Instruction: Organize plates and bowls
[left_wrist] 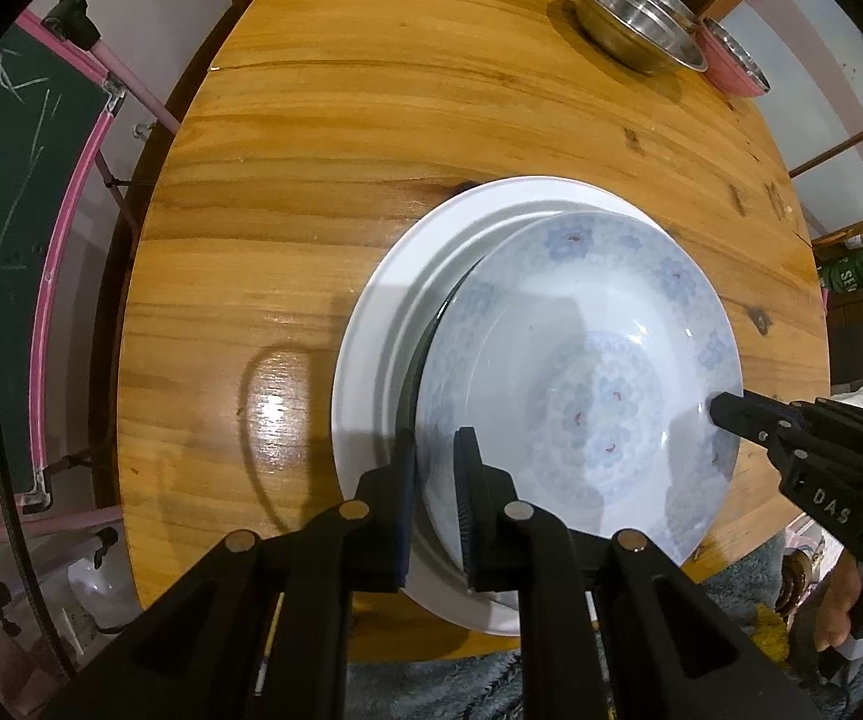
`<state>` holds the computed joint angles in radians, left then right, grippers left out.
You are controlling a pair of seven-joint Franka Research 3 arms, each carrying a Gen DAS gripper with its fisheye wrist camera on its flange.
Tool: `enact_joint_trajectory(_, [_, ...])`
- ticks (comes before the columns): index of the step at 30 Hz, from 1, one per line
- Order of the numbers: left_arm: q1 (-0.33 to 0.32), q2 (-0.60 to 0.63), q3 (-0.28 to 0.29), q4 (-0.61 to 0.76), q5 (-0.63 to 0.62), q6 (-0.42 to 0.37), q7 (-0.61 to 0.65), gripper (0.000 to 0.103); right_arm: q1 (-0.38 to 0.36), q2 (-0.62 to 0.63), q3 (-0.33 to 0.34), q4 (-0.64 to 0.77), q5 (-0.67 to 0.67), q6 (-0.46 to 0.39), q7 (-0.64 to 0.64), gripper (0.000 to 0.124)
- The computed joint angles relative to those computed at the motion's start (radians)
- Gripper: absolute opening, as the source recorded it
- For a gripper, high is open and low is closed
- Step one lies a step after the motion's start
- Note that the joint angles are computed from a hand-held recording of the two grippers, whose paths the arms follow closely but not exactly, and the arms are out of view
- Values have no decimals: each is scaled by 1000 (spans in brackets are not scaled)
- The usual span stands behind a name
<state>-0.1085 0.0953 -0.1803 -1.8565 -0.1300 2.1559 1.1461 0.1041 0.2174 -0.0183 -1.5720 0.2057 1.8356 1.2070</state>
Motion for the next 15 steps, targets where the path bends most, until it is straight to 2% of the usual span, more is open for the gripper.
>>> enact_joint_trajectory(4, [-4, -5, 0, 2, 23, 7, -7, 10, 18, -26, 4, -40, -53, 43, -25, 12])
enact_joint_trajectory(8, [-2, -16, 2, 3, 27, 9, -12, 12, 26, -33, 6, -46, -73, 50, -34, 13])
enact_joint_trajectory(9, [-1, -18, 3, 4, 26, 8, -12, 16, 24, -32, 5, -42, -68, 48, -34, 13])
enact_joint_trajectory(12, [-1, -30, 5, 1, 37, 16, -24, 40, 17, -33, 3, -32, -47, 42, -38, 13])
enact_joint_trajectory(13, [-2, -37, 5, -3, 41, 24, -27, 46, 13, -35, 3, -27, -36, 43, -46, 13])
enact_joint_trajectory(15, [-3, -43, 6, 2, 47, 28, -26, 48, 10, -42, 3, -25, -24, 45, -56, 13])
